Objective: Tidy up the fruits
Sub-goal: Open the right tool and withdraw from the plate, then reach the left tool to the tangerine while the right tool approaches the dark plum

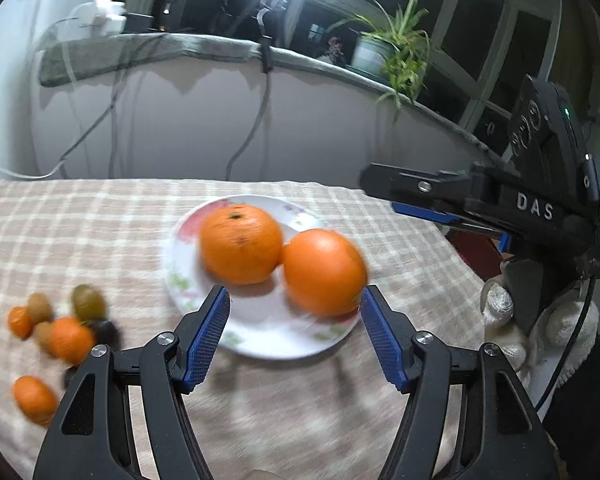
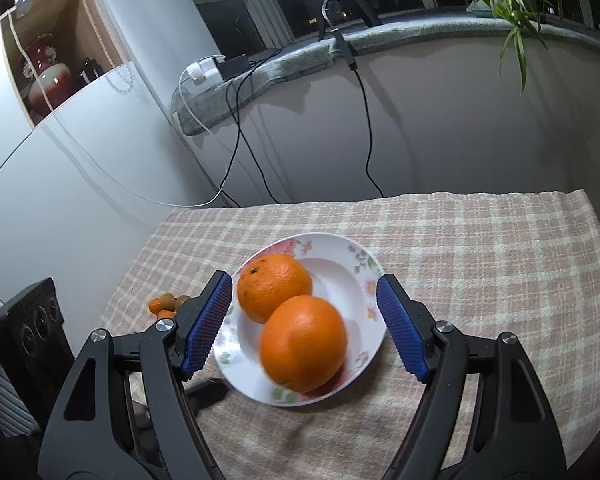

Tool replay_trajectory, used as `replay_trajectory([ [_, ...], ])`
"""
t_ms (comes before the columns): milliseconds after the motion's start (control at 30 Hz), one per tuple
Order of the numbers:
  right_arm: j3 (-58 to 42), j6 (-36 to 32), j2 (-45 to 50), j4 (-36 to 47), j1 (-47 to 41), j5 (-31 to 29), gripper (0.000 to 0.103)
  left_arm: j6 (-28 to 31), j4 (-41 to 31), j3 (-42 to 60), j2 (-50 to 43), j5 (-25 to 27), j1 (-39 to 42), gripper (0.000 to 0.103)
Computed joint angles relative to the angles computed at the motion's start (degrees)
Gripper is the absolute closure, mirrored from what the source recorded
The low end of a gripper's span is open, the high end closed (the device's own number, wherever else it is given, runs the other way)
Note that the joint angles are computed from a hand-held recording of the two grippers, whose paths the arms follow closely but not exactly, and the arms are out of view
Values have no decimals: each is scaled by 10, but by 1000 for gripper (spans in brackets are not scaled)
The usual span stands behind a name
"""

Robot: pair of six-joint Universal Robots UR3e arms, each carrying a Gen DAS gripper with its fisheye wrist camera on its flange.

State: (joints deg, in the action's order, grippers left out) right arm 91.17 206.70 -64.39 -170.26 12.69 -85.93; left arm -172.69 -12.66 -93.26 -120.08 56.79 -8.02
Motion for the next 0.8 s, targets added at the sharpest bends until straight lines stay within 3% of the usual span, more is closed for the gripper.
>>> replay_trajectory([
  [300, -84, -24, 51, 37, 82, -73, 25, 34, 22, -115, 82, 6, 83, 35],
  [433, -130, -33, 83, 60, 101, -62, 18, 51, 43, -168, 119, 21, 117, 31],
  [667, -272, -84, 162, 149, 149, -83, 18, 81, 33, -248, 161, -6, 206, 31],
  [800, -359, -102, 213, 198, 161, -49, 18, 88, 40, -273, 160, -15, 235, 35],
])
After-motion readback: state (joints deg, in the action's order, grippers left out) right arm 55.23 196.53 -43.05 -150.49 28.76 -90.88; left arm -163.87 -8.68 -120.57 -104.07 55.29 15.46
